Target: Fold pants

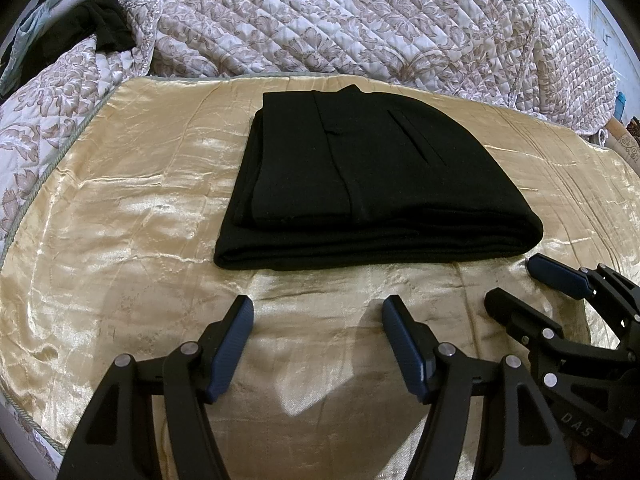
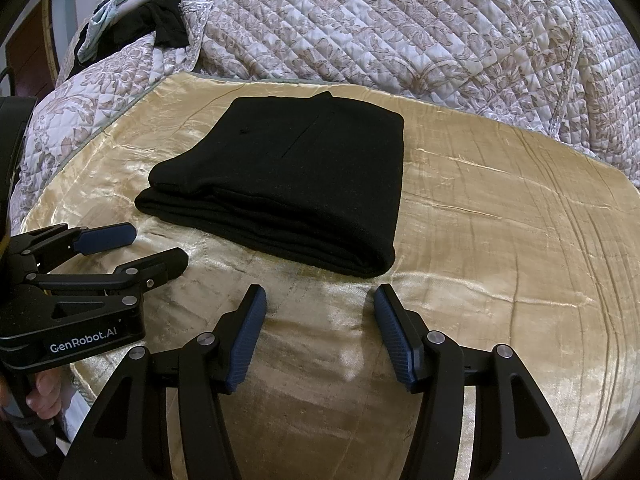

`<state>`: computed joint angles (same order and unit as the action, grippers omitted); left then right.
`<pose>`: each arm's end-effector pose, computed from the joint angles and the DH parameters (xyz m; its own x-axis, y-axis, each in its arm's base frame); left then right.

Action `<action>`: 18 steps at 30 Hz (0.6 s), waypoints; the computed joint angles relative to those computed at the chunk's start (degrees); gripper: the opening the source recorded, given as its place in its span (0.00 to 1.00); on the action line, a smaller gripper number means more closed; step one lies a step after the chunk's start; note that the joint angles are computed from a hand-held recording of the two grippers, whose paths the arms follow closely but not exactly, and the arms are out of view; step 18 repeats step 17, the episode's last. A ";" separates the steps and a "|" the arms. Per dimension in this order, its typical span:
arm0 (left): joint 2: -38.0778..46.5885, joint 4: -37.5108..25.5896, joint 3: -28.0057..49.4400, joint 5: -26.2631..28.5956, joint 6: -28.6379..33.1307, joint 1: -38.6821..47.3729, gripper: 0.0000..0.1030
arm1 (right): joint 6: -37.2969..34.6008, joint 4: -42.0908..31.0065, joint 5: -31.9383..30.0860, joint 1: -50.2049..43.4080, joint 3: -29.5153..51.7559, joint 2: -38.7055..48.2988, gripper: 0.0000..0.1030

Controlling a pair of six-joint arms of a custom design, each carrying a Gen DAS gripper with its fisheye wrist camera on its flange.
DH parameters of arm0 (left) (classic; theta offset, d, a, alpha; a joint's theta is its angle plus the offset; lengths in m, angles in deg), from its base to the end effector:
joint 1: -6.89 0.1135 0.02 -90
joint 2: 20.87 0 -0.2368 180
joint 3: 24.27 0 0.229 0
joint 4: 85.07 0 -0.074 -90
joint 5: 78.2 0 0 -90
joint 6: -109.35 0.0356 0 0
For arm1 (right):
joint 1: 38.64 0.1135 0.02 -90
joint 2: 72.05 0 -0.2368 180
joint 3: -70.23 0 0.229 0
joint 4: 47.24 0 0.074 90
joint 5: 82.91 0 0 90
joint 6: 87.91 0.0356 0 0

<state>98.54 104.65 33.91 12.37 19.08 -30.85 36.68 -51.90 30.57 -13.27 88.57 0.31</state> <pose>0.2487 -0.1929 0.0333 -0.6219 0.4754 -0.6223 0.6140 0.7892 -0.0107 0.1310 0.0464 0.0627 -0.7523 0.2195 -0.6212 0.2687 0.9631 0.0149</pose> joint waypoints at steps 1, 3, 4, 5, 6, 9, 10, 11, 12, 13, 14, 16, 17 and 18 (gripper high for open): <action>0.02 -0.01 0.03 0.03 0.04 0.04 0.68 | 0.02 0.03 0.02 0.01 0.01 0.06 0.55; 0.05 -0.01 0.04 0.09 -0.02 0.05 0.68 | -0.01 0.05 0.03 0.01 -0.01 0.03 0.55; 0.05 -0.01 0.04 0.09 -0.02 0.05 0.68 | -0.01 0.05 0.03 0.01 -0.01 0.03 0.56; 0.06 0.02 0.03 0.05 0.07 0.05 0.68 | 0.05 0.09 0.04 0.05 0.01 0.12 0.56; 0.06 0.02 0.03 0.05 0.07 0.05 0.68 | 0.07 0.13 0.09 0.09 0.05 0.21 0.56; 0.05 0.11 -0.01 0.03 0.10 0.03 0.68 | 0.12 0.24 0.15 0.15 0.06 0.36 0.56; 0.04 0.02 0.03 0.04 0.08 0.04 0.68 | 0.15 0.28 0.17 0.18 0.09 0.44 0.56; 0.05 0.00 0.05 0.03 0.07 0.03 0.68 | 0.14 0.29 0.18 0.18 0.04 0.41 0.56; 0.03 -0.03 0.05 0.10 0.04 0.06 0.68 | 0.20 0.40 0.18 0.22 0.10 0.57 0.56; 0.04 -0.02 0.04 0.08 -0.03 0.02 0.68 | 0.19 0.44 0.18 0.22 0.06 0.57 0.56; 0.04 0.01 0.02 0.04 -0.06 -0.04 0.68 | 0.19 0.44 0.18 0.22 0.06 0.57 0.56; 0.05 0.03 0.03 0.09 0.07 0.03 0.68 | 0.30 0.50 0.29 0.33 0.18 0.82 0.56; 0.03 -0.08 0.09 0.09 0.07 0.03 0.68 | 0.31 0.46 0.37 0.38 0.16 0.81 0.56; 0.03 -0.08 0.09 0.09 0.07 0.03 0.68 | 0.31 0.46 0.37 0.38 0.16 0.81 0.56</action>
